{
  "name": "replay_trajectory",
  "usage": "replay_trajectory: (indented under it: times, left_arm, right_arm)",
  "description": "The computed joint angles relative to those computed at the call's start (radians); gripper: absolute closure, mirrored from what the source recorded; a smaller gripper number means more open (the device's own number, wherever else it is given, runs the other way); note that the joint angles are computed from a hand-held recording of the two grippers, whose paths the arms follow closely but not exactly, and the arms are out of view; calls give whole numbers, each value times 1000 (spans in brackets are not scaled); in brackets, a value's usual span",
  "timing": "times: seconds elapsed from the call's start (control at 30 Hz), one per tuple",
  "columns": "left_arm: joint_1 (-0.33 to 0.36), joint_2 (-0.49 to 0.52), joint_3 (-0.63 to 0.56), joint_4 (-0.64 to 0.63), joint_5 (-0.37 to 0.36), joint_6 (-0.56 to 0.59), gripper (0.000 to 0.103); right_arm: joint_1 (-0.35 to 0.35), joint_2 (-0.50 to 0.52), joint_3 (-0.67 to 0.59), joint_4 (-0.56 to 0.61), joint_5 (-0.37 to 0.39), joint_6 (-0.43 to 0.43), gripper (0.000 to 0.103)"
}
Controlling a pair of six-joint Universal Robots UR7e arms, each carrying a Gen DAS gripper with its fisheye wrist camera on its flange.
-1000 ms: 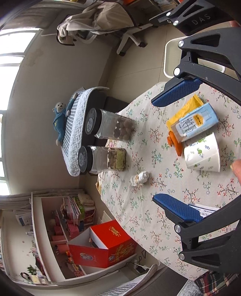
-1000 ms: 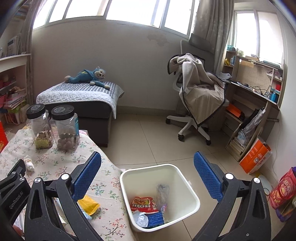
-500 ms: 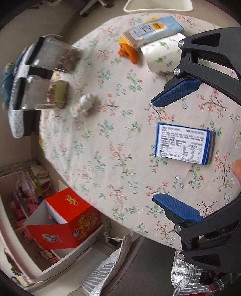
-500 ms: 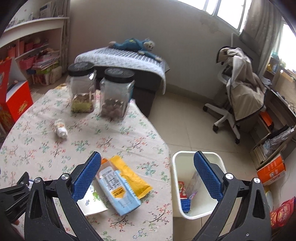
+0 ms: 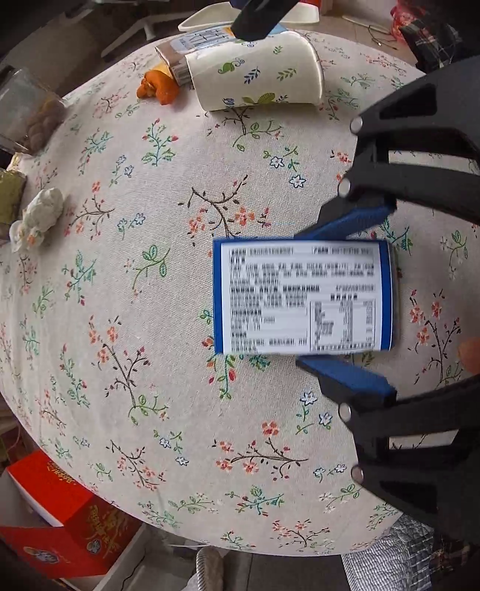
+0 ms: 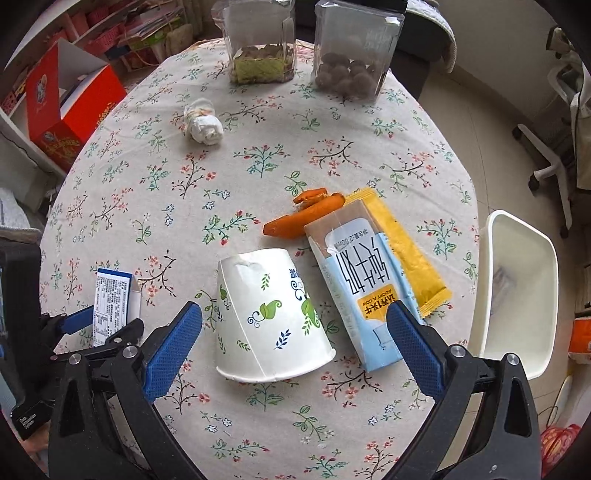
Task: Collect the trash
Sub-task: 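Grasp the blue-white box with the left tool while the right tool grasps the white paper cup, then carry box and paper cup to the wastebasket and open both tools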
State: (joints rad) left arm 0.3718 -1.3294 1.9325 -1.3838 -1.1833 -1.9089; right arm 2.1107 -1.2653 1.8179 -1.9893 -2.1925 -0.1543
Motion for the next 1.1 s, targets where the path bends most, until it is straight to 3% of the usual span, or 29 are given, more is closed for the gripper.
replay_trajectory:
  times: [0.33,0.43,0.6,0.8,1.1]
  left_arm:
    - [-91,-68,1,103,39,-124,48]
    - [-105,-81,3,131,37,-148,48]
    - [-85,-133,-12,206,94,-183,48]
    - [-123,-134,-71,336,170,-284,48]
    - [-181,-11,-255,667,318,-447,48]
  right_arm:
    - [7,78,7,43,-18,-6,11]
    - [5,97,10,56,-24,-3,37]
    - [18,85,6,-19,42,-29,42]
    - [51,48,-21,-128,152,-63,42]
    - [77,-30,20,-449,251,-159,40]
